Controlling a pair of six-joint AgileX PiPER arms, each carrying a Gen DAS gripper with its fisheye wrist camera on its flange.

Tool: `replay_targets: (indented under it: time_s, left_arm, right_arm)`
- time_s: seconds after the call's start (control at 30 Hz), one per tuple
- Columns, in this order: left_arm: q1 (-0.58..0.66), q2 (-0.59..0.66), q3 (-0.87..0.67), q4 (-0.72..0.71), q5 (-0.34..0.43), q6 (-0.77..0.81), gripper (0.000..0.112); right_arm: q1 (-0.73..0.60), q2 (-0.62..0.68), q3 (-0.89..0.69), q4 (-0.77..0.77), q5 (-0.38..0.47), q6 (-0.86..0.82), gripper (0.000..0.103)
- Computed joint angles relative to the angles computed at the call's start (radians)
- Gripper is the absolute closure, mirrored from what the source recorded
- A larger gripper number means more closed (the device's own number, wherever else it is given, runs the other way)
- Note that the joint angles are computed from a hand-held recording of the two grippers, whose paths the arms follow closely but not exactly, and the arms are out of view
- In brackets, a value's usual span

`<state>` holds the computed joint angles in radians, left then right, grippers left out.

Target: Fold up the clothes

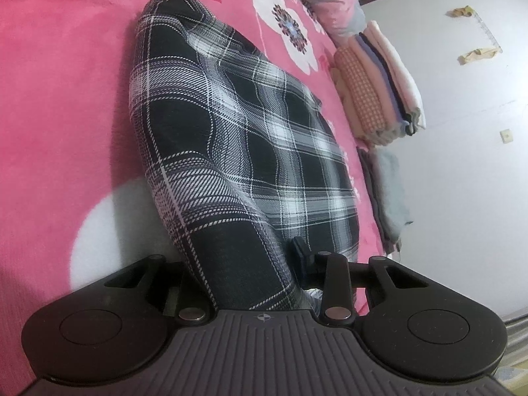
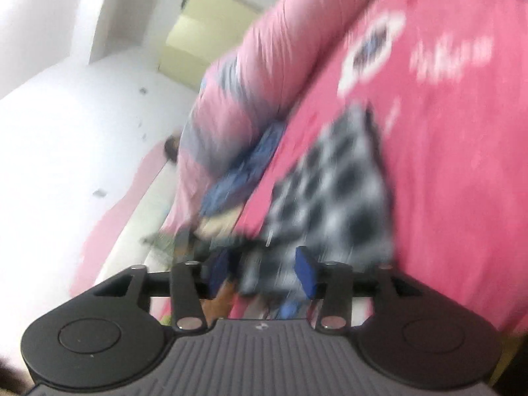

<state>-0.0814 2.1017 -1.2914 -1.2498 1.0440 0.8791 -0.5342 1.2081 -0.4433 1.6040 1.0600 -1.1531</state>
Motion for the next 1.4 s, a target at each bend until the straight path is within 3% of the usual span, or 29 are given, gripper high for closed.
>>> replay_targets:
  time_s: [0.1,0.27,0.4,0.47,0.73,0.87,0.93,1.13,1.4]
  left_arm:
    - [-0.005,-0.006,0.016,-0.018,-0.012,0.012,0.08]
    - [-0.007,-0.009,0.031,-0.03,-0.019,0.027,0.082]
    - [-0.01,-0.011,0.033,-0.031,-0.021,0.028,0.082]
    - [-0.01,-0.007,0.032,-0.037,-0.018,0.034,0.083]
    - [-0.003,0.004,0.051,-0.084,-0.007,0.096,0.085]
    - [0.001,0.005,0.06,-0.098,-0.004,0.117,0.085]
    - [0.002,0.007,0.062,-0.107,-0.002,0.124,0.085]
    - [0.004,0.019,0.049,-0.111,0.014,0.123,0.085]
    - [0.008,0.035,0.042,-0.12,0.033,0.141,0.085]
  right_arm:
    - [-0.071,0.053,-0.046,-0.029,-0.041,-0.036,0.027]
    - [-0.025,0.337,-0.214,-0.048,-0.146,-0.057,0.025]
    - [0.002,0.528,-0.297,-0.078,-0.096,-0.106,0.025]
    - [0.063,0.595,-0.381,-0.12,-0.113,-0.068,0.023]
    - [0.218,0.763,-0.729,-0.339,-0.1,0.154,0.015]
    - [0.247,0.861,-0.865,-0.33,-0.063,0.195,0.006]
    - [0.253,0.875,-0.877,-0.316,-0.055,0.179,0.002]
    - [0.224,0.847,-0.828,-0.345,0.024,0.109,0.007]
    - [0.259,0.982,-1.024,-0.345,0.095,0.158,0.008]
